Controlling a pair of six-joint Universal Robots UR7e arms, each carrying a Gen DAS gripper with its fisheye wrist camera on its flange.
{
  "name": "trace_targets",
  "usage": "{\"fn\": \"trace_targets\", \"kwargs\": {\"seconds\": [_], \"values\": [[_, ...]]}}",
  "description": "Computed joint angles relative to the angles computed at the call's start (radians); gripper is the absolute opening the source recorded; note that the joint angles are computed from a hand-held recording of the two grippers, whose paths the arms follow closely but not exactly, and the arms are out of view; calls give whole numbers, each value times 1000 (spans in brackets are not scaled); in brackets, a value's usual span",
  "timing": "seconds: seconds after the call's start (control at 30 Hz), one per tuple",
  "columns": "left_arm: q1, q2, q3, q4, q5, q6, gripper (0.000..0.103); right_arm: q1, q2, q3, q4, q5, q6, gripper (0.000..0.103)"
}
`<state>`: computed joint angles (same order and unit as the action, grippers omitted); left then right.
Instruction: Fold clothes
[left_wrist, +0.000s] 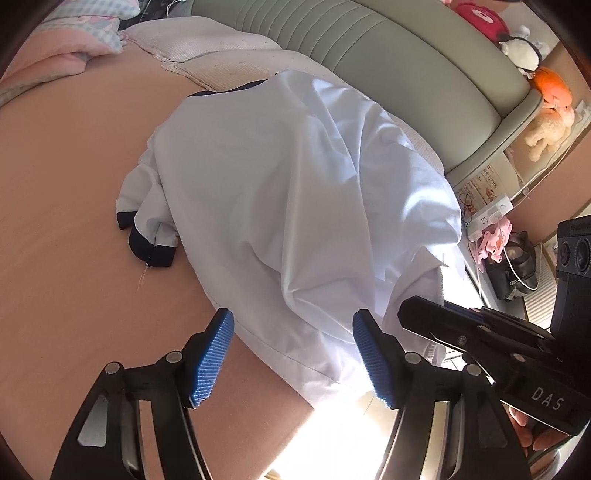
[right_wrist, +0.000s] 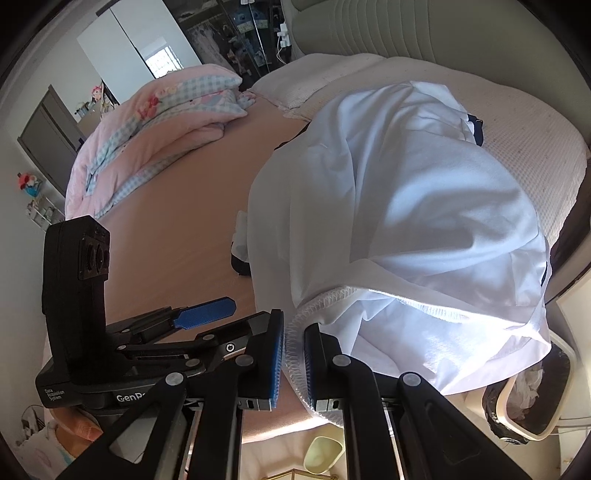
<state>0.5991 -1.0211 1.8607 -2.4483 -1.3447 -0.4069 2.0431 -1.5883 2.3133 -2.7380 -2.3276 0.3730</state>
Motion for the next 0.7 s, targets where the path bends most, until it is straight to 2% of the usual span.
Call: {"fn": "trace_targets", "kwargs": {"seconds": [0.13, 0.3, 0.47, 0.57, 0.7], "values": [[-15, -2, 10, -12, 27, 29, 66, -10, 17, -19, 12, 2, 19, 9], [4, 28, 1, -39, 22, 30, 66, -6, 19, -24, -5, 6, 26, 9], [-5, 31, -5, -55, 1, 48, 66, -4, 14, -41, 42, 11, 83, 9], [-10, 35, -3, -70, -9, 65, 66, 4, 32, -84, 145, -27, 167, 9], [-12, 76, -27, -100, -9, 63, 66, 39, 68, -119, 171, -86, 166, 9]]}}
